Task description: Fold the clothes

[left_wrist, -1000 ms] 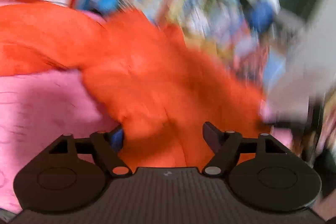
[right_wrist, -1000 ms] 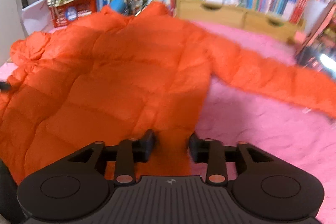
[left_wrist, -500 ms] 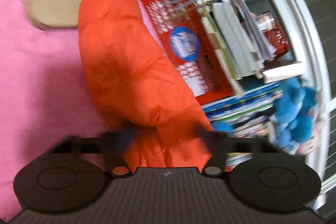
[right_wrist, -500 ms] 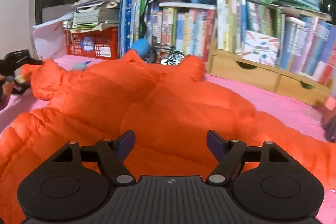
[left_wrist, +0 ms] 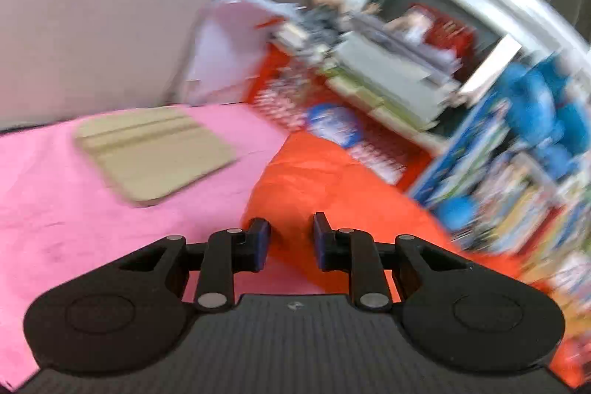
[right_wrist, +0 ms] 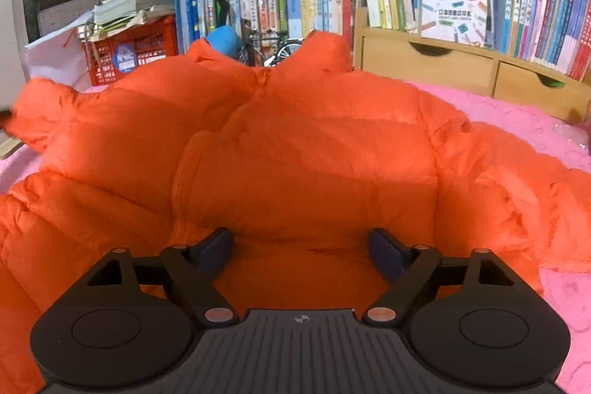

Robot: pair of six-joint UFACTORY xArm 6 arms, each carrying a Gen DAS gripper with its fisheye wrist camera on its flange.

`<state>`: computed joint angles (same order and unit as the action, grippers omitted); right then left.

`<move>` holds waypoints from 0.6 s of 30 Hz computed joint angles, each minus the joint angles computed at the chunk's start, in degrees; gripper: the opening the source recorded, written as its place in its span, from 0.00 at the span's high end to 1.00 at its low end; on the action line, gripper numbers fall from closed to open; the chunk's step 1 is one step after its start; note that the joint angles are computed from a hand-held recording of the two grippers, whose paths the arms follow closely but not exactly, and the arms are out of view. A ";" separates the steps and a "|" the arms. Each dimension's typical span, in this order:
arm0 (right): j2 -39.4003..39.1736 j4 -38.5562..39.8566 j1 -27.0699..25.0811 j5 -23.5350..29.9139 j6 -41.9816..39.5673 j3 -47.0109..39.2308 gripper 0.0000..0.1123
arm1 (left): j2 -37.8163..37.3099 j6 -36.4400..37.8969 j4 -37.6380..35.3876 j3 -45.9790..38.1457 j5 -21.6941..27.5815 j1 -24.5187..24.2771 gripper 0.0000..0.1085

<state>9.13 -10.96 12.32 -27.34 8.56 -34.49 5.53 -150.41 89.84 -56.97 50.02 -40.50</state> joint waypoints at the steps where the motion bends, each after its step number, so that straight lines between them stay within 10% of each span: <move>1: 0.32 0.39 0.19 -0.32 -0.65 0.02 0.20 | 0.46 0.97 -1.65 -0.39 2.65 -1.31 0.79; 5: 0.33 1.34 0.58 0.10 -1.49 0.02 0.17 | 5.87 8.93 -1.76 -8.73 23.83 -10.65 0.69; 7: 0.31 1.82 0.77 0.34 -1.89 0.01 0.16 | 8.56 13.12 6.68 -12.81 25.33 -12.64 0.52; 9: 0.30 2.30 0.97 0.57 -2.30 0.00 0.15 | 11.01 18.86 13.30 -17.61 17.23 -12.00 0.27; 11: 0.29 2.80 1.16 0.81 -2.72 -0.01 0.15 | 15.91 25.14 13.82 -25.84 5.24 -10.04 0.27; 15: 0.27 3.82 1.56 1.28 -3.57 -0.04 0.14 | 30.84 47.35 -7.02 -44.32 -14.51 -4.50 0.36; 18: 0.29 2.05 0.99 1.44 -2.10 -0.18 0.12 | 38.28 61.49 -22.99 -51.38 -15.41 -3.52 0.43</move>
